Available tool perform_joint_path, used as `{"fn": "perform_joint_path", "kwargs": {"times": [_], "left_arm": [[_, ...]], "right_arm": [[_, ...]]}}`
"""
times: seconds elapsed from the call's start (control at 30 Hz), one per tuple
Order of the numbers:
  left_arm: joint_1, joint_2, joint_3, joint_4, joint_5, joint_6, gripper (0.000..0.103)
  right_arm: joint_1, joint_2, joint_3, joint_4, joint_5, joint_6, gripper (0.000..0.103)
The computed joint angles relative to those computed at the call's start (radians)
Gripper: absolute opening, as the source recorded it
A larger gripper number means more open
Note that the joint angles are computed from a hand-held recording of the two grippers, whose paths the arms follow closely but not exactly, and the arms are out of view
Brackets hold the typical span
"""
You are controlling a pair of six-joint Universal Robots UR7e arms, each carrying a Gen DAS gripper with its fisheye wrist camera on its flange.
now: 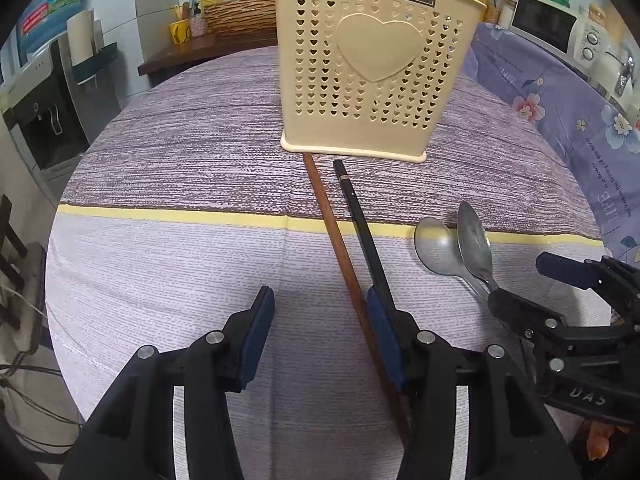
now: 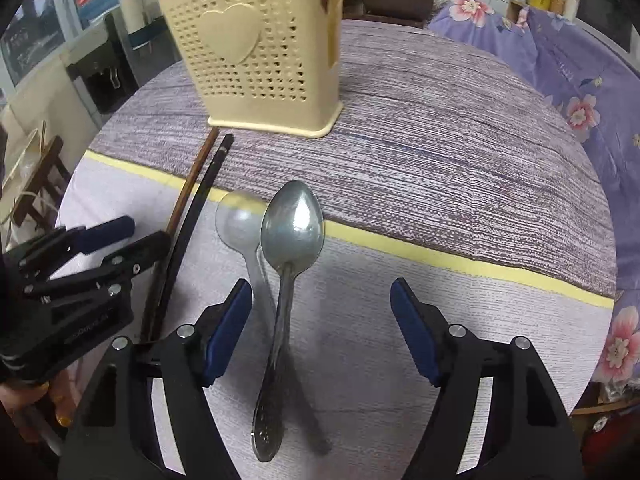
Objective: Organize utensils
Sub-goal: 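Grasp a brown chopstick with the left tool while the right tool grasps a silver spoon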
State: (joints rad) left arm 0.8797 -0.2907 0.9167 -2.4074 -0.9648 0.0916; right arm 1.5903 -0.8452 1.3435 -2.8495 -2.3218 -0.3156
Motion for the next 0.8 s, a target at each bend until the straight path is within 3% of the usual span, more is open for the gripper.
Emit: {"fn": "perform_joint_path", "kwargs": {"times": [0.1, 0.2, 0.3, 0.4, 0.8], "left_arm": [[-0.002, 0.001, 0.004, -0.008, 0.004, 0.01, 0.049], [0.003, -0.004, 0.004, -0.001, -0.006, 0.003, 0.049], [0.004, -0.003, -0.005, 0.012, -0.008, -0.008, 0.049], [-0.001, 0.002, -0.005, 0.004, 0.006, -0.001, 0.049], [0.012, -0.028, 0.024, 0.004, -0.002, 0.03, 0.048]], "right_arm": [[-0.008, -0.015, 0.014, -0.002, 0.014, 0.022, 0.071], [-0.009, -0.006, 0.008, -0.017, -0.048, -0.005, 0.071], [-0.022, -0.033, 0.022, 0.011, 0.019, 0.045, 0.07], [-0.008, -0.002, 0.001, -0.006, -0.034, -0.006, 0.07], [-0.043, -0.06, 0.045, -0.016, -0.013, -0.001, 0.069]]}}
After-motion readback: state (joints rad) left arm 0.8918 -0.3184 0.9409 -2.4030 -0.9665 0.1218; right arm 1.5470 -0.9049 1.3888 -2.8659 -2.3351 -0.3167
